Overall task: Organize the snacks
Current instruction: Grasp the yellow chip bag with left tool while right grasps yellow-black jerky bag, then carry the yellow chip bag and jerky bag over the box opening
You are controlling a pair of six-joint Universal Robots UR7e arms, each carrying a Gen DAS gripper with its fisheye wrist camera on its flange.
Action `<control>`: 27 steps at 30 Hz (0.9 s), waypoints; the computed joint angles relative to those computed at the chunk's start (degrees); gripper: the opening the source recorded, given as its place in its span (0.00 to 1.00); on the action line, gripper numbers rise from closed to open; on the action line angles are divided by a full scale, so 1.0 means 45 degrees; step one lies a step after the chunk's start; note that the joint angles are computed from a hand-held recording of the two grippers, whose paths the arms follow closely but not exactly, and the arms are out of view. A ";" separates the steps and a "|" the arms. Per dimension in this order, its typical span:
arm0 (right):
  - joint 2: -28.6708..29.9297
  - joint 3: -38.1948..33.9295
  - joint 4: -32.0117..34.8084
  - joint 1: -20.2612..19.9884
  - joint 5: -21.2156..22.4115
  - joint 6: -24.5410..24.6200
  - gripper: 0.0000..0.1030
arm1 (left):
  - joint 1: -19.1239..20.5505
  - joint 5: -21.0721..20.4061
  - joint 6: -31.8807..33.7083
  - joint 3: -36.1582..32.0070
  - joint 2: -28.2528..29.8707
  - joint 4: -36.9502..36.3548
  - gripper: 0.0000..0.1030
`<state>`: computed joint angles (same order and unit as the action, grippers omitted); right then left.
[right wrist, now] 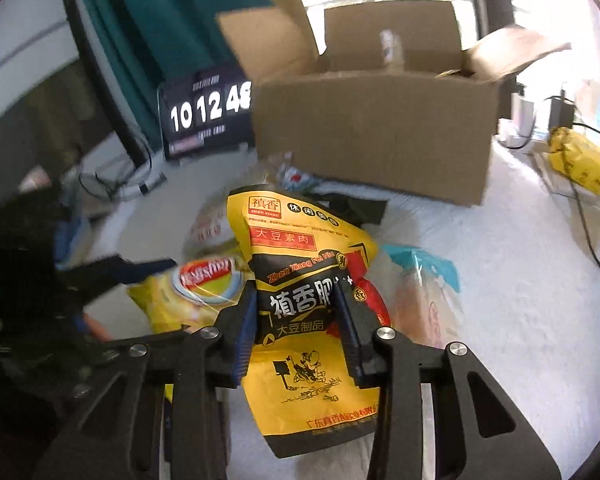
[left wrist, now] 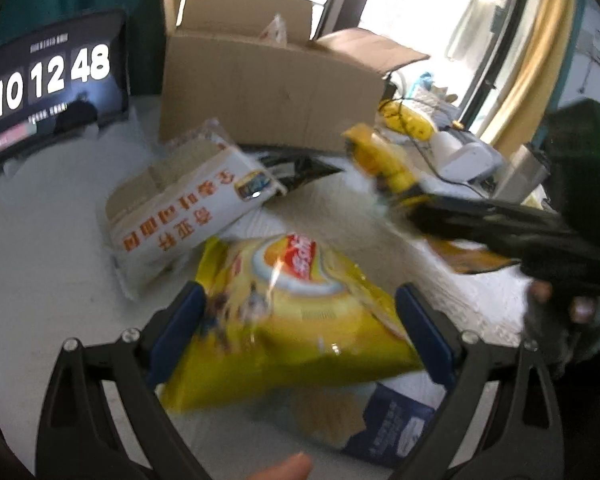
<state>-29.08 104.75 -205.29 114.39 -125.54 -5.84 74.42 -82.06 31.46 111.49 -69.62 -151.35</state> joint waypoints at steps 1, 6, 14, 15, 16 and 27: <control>-0.0090 0.0167 -0.0335 0.0038 -0.0080 -0.0075 0.38 | -0.0064 0.0418 -0.0212 -0.0070 0.0197 -0.0064 0.94; -0.0332 0.0689 -0.1253 0.0069 -0.0273 -0.0077 0.38 | 0.0018 0.0264 -0.0827 -0.0503 0.0542 0.0509 0.92; -0.0606 0.1224 -0.2415 0.0131 -0.0217 -0.0244 0.38 | -0.0358 0.0269 -0.0373 0.0006 -0.0071 0.0464 0.58; -0.0654 0.1272 -0.2545 0.0203 -0.0264 -0.0316 0.38 | -0.0431 0.0202 -0.0286 0.0127 -0.0239 0.0487 0.57; -0.0719 0.1332 -0.2680 0.0253 -0.0278 -0.0406 0.38 | -0.0531 0.0158 -0.0198 0.0276 -0.0390 0.0424 0.57; -0.1295 0.1504 -0.3555 0.0765 -0.0737 -0.1310 0.38 | -0.1960 -0.0029 0.1045 0.1482 -0.1816 -0.1299 0.57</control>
<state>-34.91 111.52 -221.29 117.83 -128.85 -11.74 65.60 -82.19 36.17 118.16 -77.79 -157.19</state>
